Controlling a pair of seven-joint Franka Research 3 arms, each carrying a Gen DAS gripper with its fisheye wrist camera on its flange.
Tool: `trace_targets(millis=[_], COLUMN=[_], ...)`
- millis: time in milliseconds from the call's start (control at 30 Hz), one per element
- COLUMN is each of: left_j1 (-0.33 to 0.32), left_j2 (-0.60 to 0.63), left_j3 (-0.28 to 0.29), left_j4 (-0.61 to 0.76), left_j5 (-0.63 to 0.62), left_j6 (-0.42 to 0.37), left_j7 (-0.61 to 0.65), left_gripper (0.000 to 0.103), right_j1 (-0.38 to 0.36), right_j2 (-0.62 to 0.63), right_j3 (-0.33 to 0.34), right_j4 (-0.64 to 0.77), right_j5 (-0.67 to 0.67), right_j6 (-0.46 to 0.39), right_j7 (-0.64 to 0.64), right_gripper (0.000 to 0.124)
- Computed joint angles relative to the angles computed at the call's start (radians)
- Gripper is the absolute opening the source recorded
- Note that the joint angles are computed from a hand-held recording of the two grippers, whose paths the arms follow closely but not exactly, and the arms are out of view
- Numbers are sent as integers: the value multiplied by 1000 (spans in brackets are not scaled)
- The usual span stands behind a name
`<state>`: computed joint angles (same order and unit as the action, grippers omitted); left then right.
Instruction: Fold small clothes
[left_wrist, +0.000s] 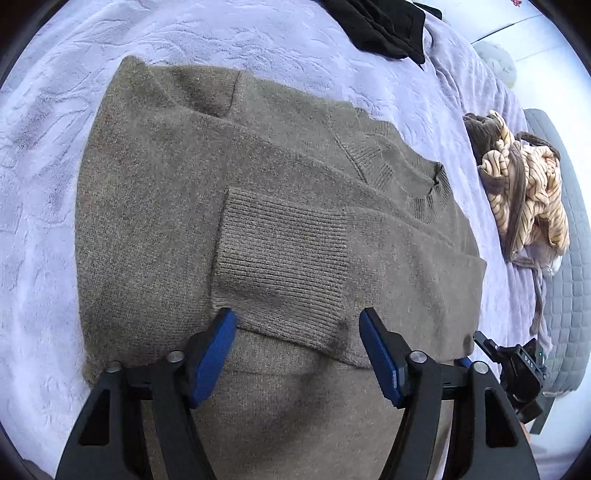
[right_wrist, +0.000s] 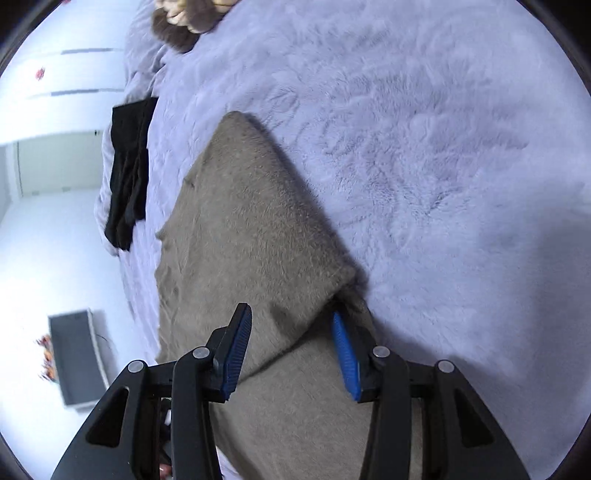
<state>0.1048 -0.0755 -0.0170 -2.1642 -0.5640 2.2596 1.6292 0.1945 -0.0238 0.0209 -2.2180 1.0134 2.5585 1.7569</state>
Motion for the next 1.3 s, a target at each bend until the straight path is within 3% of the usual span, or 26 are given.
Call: trace_targets(millis=[67, 100, 200, 267, 400, 500, 633, 933, 967, 1000, 1033, 1067, 1300], left_j1=[-3, 0, 1, -1, 17, 28, 18, -3, 0, 4, 9, 10, 19], left_j2=[13, 13, -34, -51, -43, -79, -87, -10, 3, 16, 23, 21, 36], left_j3=[-3, 1, 2, 6, 20, 21, 24, 23, 22, 20, 16, 6, -2], left_j4=[18, 21, -13, -32, -52, -71, -51, 43, 59, 74, 82, 79, 99], left_j5=[10, -20, -26, 13, 105, 175, 241, 117, 104, 99, 110, 139, 153], left_j6=[0, -4, 45, 58, 28, 33, -5, 1, -8, -20, -18, 7, -3], left_j7=[-7, 6, 44, 44, -36, -82, -77, 93, 111, 122, 115, 89, 102], left_gripper=[18, 9, 8, 4, 2, 2, 2, 3, 5, 39, 65, 100, 102], right_j1=[3, 4, 0, -5, -13, -33, -34, -12, -10, -9, -9, -8, -5], right_j2=[23, 39, 56, 43, 71, 60, 9, 10, 12, 13, 14, 15, 13], right_j3=[2, 5, 13, 10, 0, -7, -7, 2, 3, 3, 3, 3, 3], right_j4=[28, 50, 111, 132, 152, 101, 47, 91, 94, 96, 96, 97, 90], right_j5=[36, 20, 43, -18, -240, -210, -137, -244, -247, -252, -257, -263, -265], right_j6=[1, -7, -30, -52, -123, -166, -141, -173, -174, -177, -180, -182, -180], right_j7=[-8, -9, -120, -151, -21, -2, -41, 7, 3, 0, 0, 1, 1], right_gripper=[18, 8, 8, 8, 12, 14, 45, 48, 48, 49, 49, 49, 49])
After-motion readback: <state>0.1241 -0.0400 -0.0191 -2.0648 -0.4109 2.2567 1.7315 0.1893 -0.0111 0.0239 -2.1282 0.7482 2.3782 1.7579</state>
